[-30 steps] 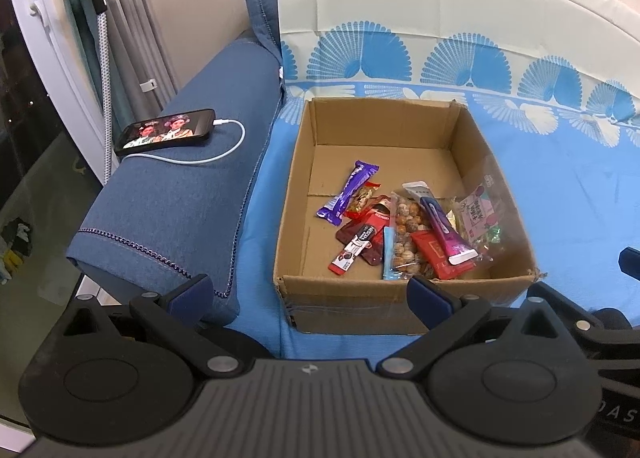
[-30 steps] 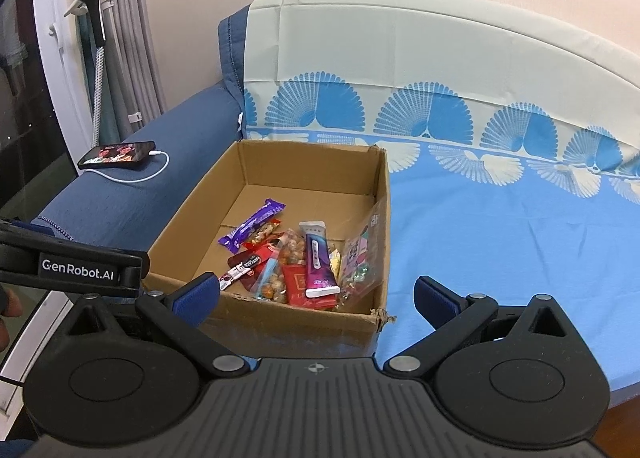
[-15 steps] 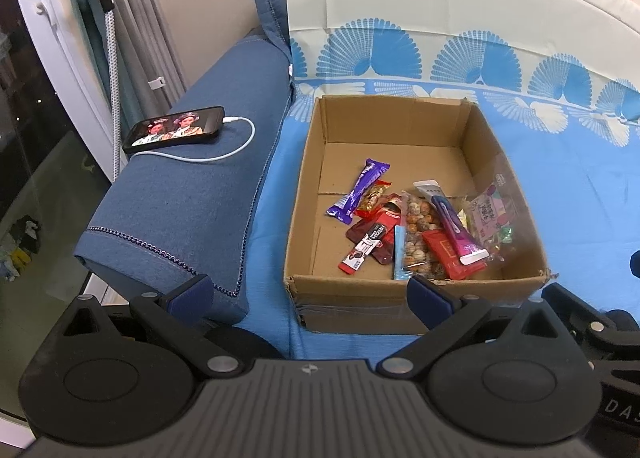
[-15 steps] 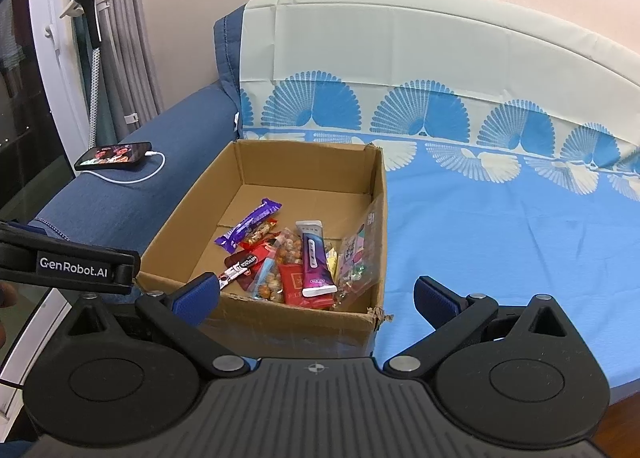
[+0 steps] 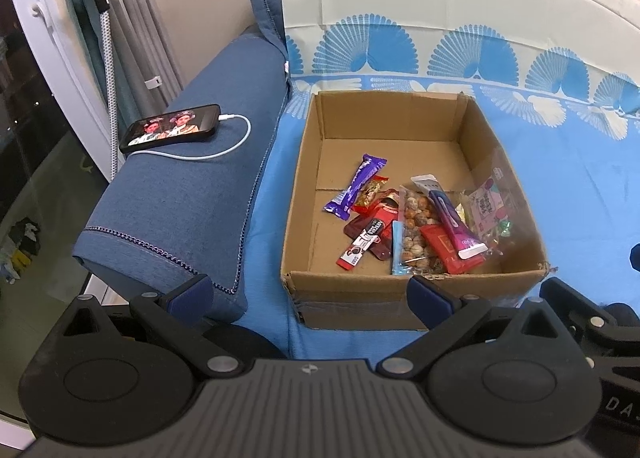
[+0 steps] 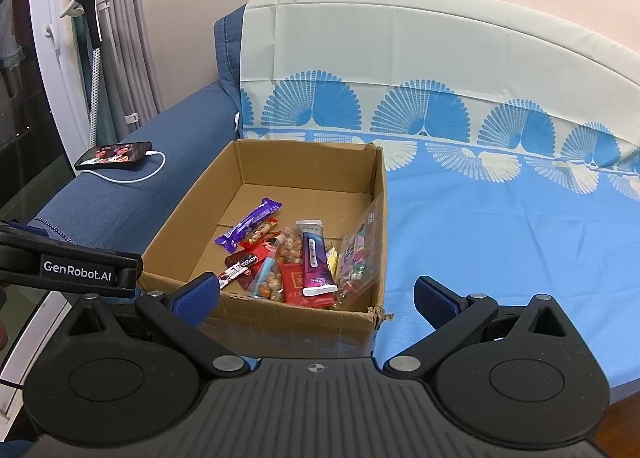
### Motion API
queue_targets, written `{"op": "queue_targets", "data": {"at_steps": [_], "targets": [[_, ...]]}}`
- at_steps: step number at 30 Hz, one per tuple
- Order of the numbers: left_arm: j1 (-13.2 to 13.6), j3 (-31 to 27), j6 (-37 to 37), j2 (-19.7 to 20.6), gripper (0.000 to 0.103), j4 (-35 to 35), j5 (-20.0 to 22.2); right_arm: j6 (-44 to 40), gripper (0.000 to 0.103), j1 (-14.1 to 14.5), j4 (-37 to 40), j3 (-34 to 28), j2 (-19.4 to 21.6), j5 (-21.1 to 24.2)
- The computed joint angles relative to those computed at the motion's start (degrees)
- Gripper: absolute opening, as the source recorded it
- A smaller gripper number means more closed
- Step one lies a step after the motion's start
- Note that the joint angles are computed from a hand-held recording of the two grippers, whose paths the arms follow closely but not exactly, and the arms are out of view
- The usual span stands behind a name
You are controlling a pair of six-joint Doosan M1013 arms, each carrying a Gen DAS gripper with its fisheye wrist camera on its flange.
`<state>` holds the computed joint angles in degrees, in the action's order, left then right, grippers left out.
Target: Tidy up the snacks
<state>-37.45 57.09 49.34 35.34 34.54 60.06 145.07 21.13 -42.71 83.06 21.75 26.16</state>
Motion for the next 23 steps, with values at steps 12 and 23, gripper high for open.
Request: {"op": "queue_targets", "data": {"at_steps": [12, 23], "targets": [[-0.1, 0.0, 0.1, 0.0, 0.103, 0.0, 0.1, 0.0, 0.103, 0.0, 0.0, 0.1, 0.0, 0.0], [-0.4, -0.1, -0.5, 0.2, 0.103, 1.6, 1.1, -0.5, 0.103, -0.1, 0.7, 0.2, -0.1, -0.6]]}}
